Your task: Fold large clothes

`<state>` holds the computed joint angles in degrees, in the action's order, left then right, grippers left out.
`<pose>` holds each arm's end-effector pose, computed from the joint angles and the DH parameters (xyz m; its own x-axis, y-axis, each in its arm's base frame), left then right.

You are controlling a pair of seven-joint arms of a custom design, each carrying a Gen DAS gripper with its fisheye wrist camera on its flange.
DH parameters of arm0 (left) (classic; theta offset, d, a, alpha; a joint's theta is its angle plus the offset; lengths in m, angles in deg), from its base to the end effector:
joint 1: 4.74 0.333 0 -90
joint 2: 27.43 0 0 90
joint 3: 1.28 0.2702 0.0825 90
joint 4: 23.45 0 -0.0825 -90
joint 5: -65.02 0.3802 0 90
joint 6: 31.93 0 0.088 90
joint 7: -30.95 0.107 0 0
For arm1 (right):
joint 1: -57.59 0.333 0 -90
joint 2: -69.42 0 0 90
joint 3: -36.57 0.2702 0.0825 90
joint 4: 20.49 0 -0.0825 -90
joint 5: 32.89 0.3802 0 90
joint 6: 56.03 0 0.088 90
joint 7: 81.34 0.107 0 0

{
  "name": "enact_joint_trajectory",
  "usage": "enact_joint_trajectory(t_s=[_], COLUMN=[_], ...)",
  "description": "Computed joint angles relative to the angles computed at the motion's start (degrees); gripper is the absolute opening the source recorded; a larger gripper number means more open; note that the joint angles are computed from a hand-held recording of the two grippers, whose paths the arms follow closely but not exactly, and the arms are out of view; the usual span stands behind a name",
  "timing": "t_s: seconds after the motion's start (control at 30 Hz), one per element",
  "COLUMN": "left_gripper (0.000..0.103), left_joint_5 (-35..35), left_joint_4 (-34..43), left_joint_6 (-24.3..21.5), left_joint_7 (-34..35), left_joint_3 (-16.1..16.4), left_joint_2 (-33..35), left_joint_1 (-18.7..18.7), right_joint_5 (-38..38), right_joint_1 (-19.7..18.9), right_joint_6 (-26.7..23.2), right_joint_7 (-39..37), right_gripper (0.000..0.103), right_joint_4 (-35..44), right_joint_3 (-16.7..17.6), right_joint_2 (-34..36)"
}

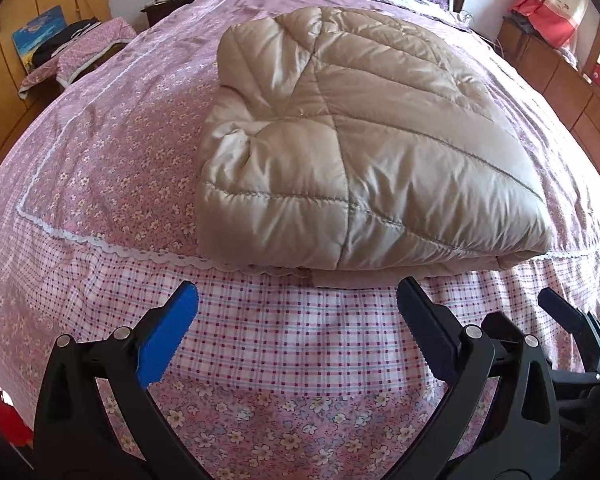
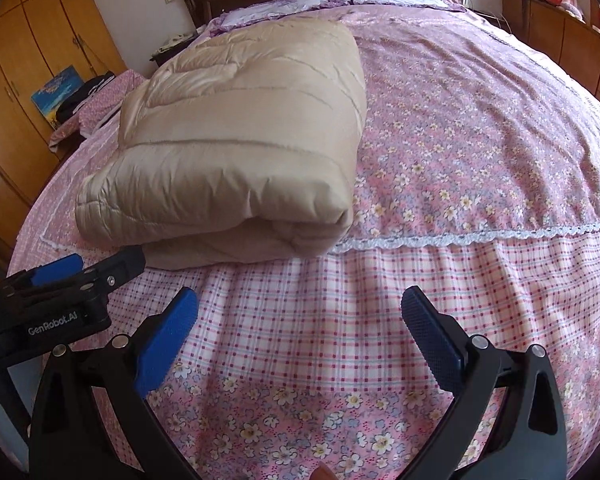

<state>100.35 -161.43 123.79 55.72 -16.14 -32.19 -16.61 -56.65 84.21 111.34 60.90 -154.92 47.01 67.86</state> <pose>0.4472 -0.2483 0.3370 0.1393 -0.9894 0.0408 -0.8541 -0.1409 -0.5007 0.4152 0.3453 0.3646 0.1751 -0.9609 -0.2145 -0.8377 -0.0309 -0.5452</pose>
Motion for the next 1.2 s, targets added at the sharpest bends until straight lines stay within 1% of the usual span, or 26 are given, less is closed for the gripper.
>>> enact_joint_trajectory(t_s=[0.47, 1.2], left_gripper=[0.099, 0.099], left_joint_5=[1.16, 0.63], left_joint_4=[-0.56, -0.27], left_joint_6=[-0.14, -1.35], left_joint_7=[-1.28, -0.93], left_joint_3=[-0.20, -0.61], left_joint_2=[-0.54, -0.71], left_joint_1=[0.04, -0.33], right_joint_5=[2.98, 3.13], right_joint_1=[0.85, 0.84], right_joint_6=[-0.44, -0.50], right_joint_7=[-2.13, -1.95], right_gripper=[0.098, 0.098], right_joint_4=[0.49, 0.41], right_joint_3=[-0.12, -0.06], right_joint_2=[0.73, 0.56])
